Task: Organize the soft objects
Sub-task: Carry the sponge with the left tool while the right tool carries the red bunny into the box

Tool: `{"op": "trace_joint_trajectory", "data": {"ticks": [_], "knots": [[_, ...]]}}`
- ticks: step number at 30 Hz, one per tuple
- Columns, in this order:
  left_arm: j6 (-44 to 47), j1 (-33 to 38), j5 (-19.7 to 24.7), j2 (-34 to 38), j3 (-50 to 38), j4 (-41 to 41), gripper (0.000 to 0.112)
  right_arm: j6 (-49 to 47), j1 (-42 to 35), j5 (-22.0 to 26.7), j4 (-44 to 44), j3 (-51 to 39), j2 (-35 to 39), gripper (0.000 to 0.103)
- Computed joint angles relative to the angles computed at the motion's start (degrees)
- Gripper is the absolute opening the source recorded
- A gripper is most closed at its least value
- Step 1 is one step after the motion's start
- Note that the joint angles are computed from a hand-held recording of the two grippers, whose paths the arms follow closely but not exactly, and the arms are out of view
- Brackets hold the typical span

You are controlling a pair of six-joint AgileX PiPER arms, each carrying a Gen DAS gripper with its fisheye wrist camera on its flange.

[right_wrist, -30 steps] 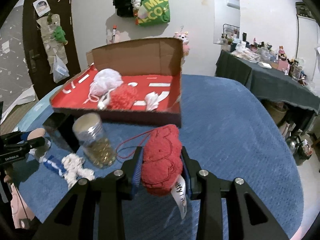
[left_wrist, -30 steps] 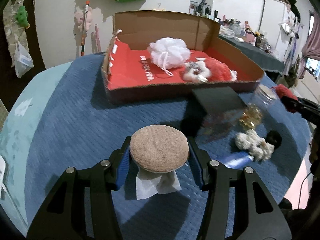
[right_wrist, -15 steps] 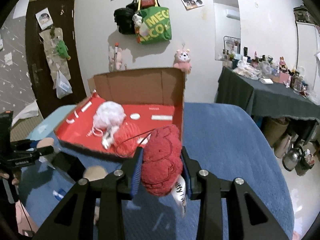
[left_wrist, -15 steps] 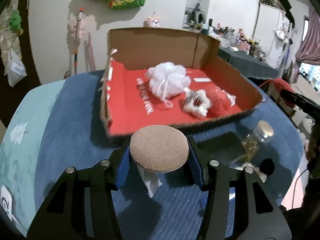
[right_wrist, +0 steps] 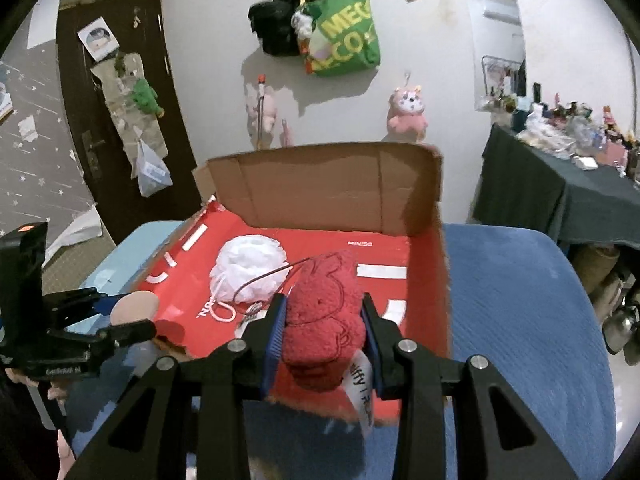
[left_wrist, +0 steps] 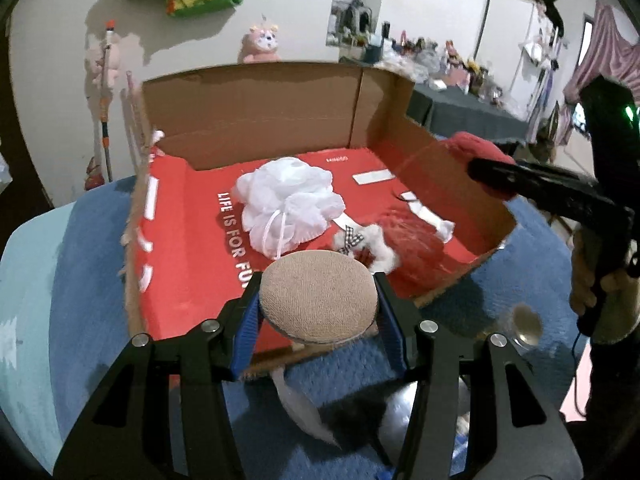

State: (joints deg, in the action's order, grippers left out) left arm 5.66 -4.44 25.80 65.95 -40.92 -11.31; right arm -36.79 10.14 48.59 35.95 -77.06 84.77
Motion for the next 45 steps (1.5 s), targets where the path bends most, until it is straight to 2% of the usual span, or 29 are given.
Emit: {"op": "trace_joint_trajectory", "data": {"ticks": [6,11,15,23,34,41,45], "knots": [[5.5,2.5,3.6,12.1,-8.0,-2.3,0.050,10.0,5.7,3.8,-11.0,-14.0,13.8,0.037],[7.8,4.3,6.3,18.6,-12.3,-3.1,0.050,17.7,8.1,11.3,-19.1,-27.5,25.0,0.037],[7.6,4.8,7.3,21.7,-14.2,-2.5,0.050,21.2,9.4,15.5,-24.1,-34.4,30.5,0.037],[4.5,4.3,8.0,24.5,-16.2,1.0,0.050,23.5,11.3,17.2,-30.9,-37.0,34.2,0.038],[1.1,4.3,7.9,26.3,-17.8,4.6,0.051,24.6,12.4,18.0,-33.0,-37.9,35.0,0.038],[3.1,4.8,8.1,26.7,-18.1,2.8,0.053,24.9,12.3,20.9,-32.8,-42.8,37.5,0.038],[5.1,5.1,8.1,26.0,-17.5,1.3,0.059,24.4,11.8,21.1,-32.2,-43.3,38.0,0.043]]}}
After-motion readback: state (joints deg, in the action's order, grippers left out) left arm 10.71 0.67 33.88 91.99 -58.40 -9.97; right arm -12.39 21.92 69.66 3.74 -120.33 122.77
